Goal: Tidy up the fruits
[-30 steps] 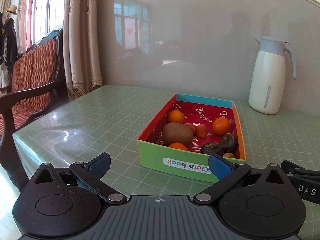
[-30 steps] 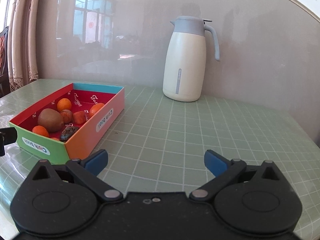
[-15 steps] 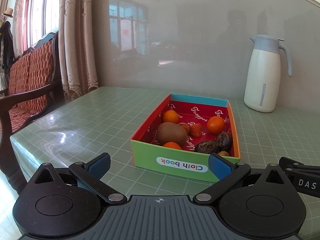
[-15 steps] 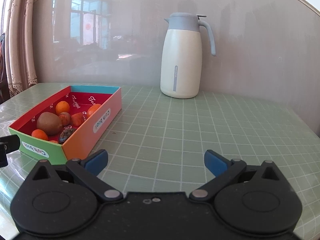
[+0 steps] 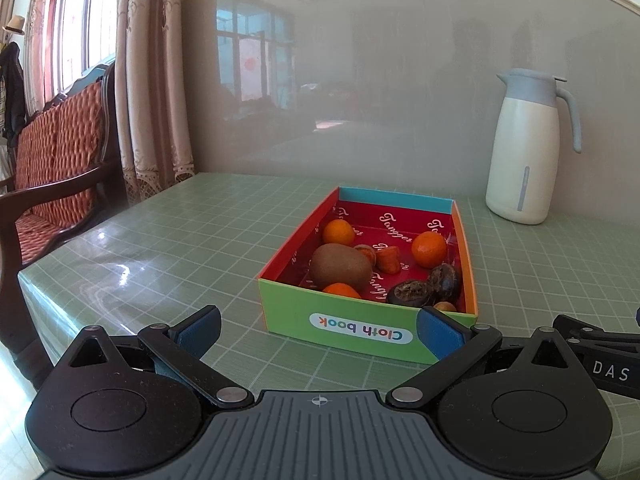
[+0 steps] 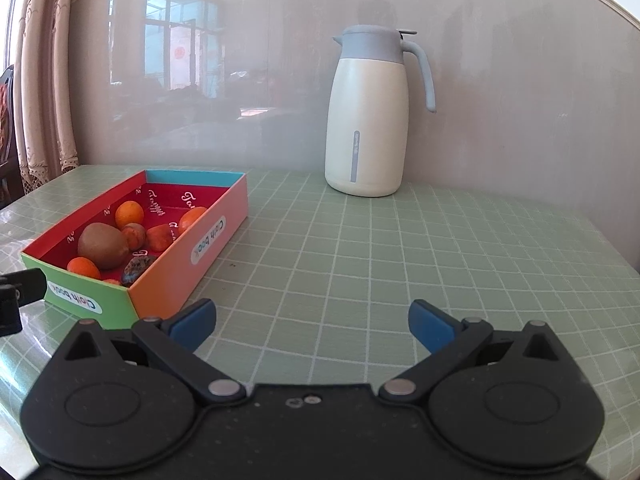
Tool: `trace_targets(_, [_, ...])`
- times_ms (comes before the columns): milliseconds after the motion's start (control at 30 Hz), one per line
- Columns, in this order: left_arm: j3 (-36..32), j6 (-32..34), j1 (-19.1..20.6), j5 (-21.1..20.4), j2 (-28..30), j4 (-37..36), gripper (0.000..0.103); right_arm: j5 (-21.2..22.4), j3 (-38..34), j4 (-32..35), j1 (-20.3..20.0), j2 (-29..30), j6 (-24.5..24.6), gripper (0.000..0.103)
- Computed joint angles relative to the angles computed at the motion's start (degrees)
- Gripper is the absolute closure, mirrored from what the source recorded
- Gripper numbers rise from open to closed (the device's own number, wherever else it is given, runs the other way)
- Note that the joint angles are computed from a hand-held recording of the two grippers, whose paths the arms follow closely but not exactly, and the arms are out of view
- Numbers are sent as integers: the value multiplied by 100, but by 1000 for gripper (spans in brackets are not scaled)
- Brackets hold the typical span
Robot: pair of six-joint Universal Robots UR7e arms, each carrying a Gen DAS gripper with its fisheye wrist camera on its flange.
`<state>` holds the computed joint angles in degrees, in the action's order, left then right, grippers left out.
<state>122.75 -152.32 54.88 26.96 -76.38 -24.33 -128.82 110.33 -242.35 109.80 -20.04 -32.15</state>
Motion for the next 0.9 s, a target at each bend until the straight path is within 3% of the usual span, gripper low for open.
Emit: trace_targets(900, [0, 70, 4, 26, -2, -44, 0, 57, 50, 25, -20, -28, 11, 0])
